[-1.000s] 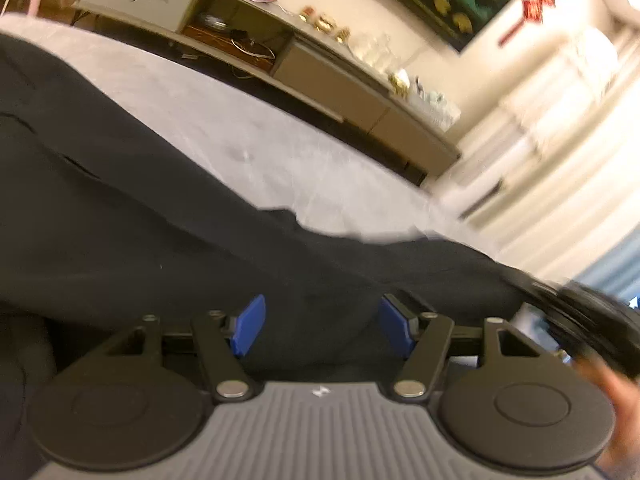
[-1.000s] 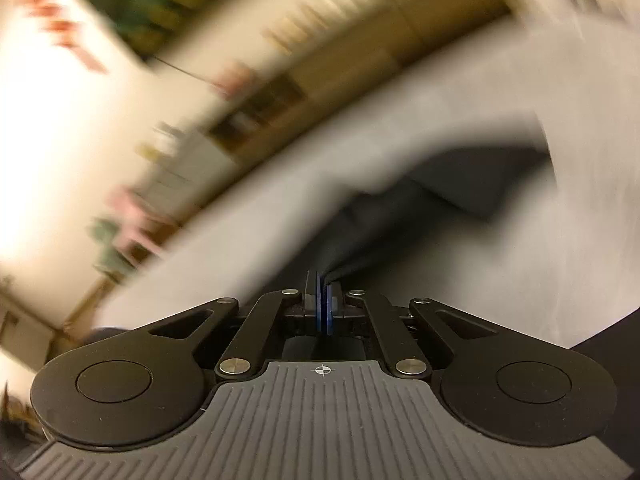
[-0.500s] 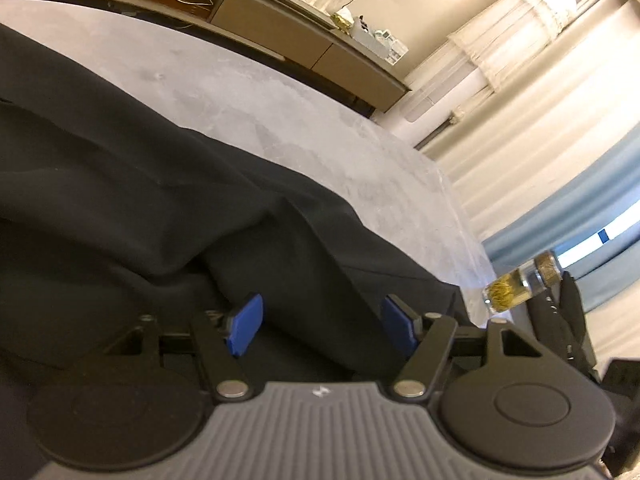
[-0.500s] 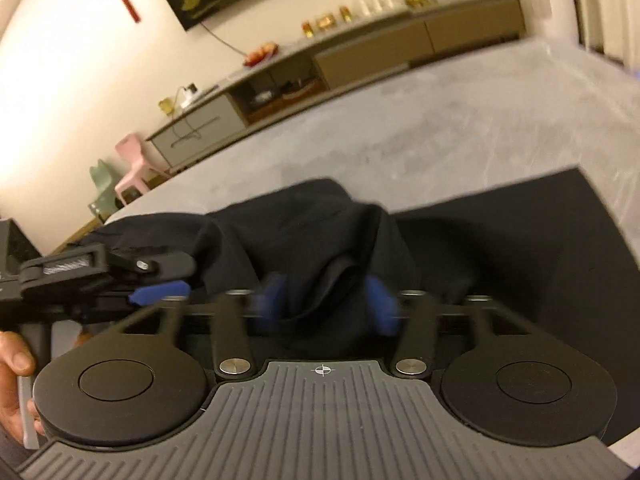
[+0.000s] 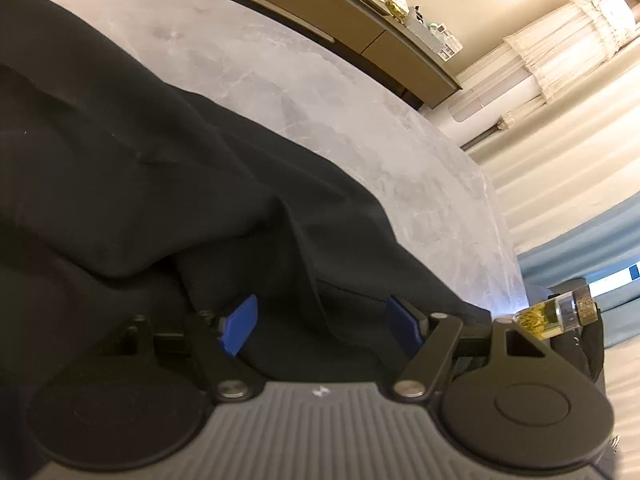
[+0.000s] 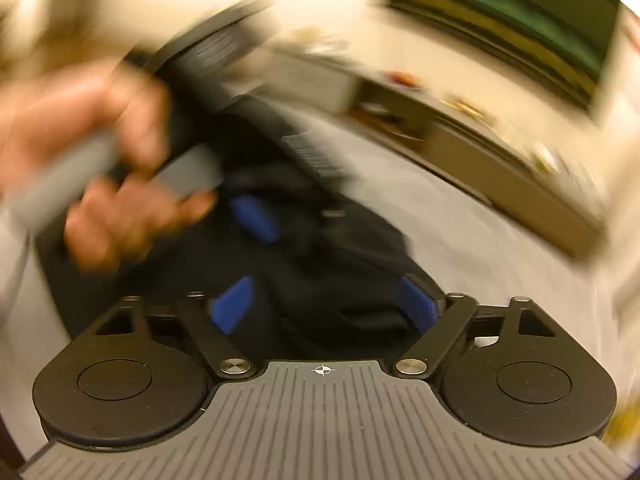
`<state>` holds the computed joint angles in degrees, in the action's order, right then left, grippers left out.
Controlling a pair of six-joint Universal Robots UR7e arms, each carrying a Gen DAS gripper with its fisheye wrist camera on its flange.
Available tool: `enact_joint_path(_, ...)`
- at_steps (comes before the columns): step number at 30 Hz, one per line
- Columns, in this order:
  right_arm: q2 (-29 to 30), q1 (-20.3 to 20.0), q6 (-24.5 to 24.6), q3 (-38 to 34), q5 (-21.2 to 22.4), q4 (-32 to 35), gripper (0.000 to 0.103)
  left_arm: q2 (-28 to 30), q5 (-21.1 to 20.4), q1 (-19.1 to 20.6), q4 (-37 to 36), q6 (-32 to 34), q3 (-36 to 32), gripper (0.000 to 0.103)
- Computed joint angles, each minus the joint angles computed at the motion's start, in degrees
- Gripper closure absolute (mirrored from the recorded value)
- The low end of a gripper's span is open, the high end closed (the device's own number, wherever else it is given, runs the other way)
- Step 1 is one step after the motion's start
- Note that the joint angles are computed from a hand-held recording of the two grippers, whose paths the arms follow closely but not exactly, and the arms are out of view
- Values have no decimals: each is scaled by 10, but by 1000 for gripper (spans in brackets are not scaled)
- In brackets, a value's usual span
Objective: Fold clothes
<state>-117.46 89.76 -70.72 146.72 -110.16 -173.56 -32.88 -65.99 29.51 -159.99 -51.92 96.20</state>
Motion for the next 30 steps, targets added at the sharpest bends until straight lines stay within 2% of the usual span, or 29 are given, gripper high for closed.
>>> enact_joint_path(1, 27, 6, -25, -7, -21, 0, 67, -2, -4, -1, -3, -1, 2, 31)
enact_joint_path(2, 47, 6, -32, -10, -36, -5, 103, -3, -7, -2, -5, -2, 4, 31)
enact_joint_path(4, 41, 2, -45, 3, -15, -34, 103, -5, -18, -3, 1, -2, 4, 31)
enact_joint_path(7, -22, 12, -63, 31, 32, -33, 103, -8, -34, -5, 24, -4, 4, 31)
enact_joint_path(10, -77, 14, -79, 55, 52, -14, 103, -10, -40, -10, 25, -4, 11, 32)
enact_joint_path(12, -103, 13, -76, 60, 59, 25, 103, -9, -43, -12, 21, 0, 15, 39)
enact_joint_path(13, -114, 12, -74, 59, 66, 48, 103, -5, -32, -15, 24, 2, 14, 58)
enact_joint_path(14, -122, 12, -69, 57, 71, 69, 103, 1, -21, -15, 30, 9, 9, 83)
enact_joint_path(17, -123, 3, -29, 39, 65, 106, 103, 10, 5, -15, 24, 14, 6, 100)
enact_joint_path(18, -124, -5, -9, 32, 65, 114, 98, 8, 7, -15, 17, 10, 9, 102)
enact_joint_path(20, -150, -52, 23, 17, 93, 132, 56, -7, 15, -19, -13, 0, 25, 102)
enact_joint_path(22, -180, -109, 62, -1, 126, 152, 35, -37, 18, -29, -73, -13, 59, 102)
enact_joint_path(23, -196, -143, 88, -12, 144, 162, 26, -54, 34, -39, -102, -20, 88, 102)
enact_joint_path(24, -209, -176, 115, -24, 160, 171, 24, -71, 51, -49, -129, -27, 116, 102)
enact_joint_path(26, -227, -264, 207, -63, 215, 222, 23, -108, 89, -72, -161, -52, 165, 102)
enact_joint_path(28, -222, -333, 292, -105, 257, 280, 23, -122, 82, -66, -101, -148, 194, 102)
enact_joint_path(29, -215, -349, 317, -115, 258, 289, 24, -126, 72, -61, -70, -193, 202, 102)
enact_joint_path(30, -202, -345, 337, -120, 235, 278, 24, -127, 75, -63, -57, -214, 207, 102)
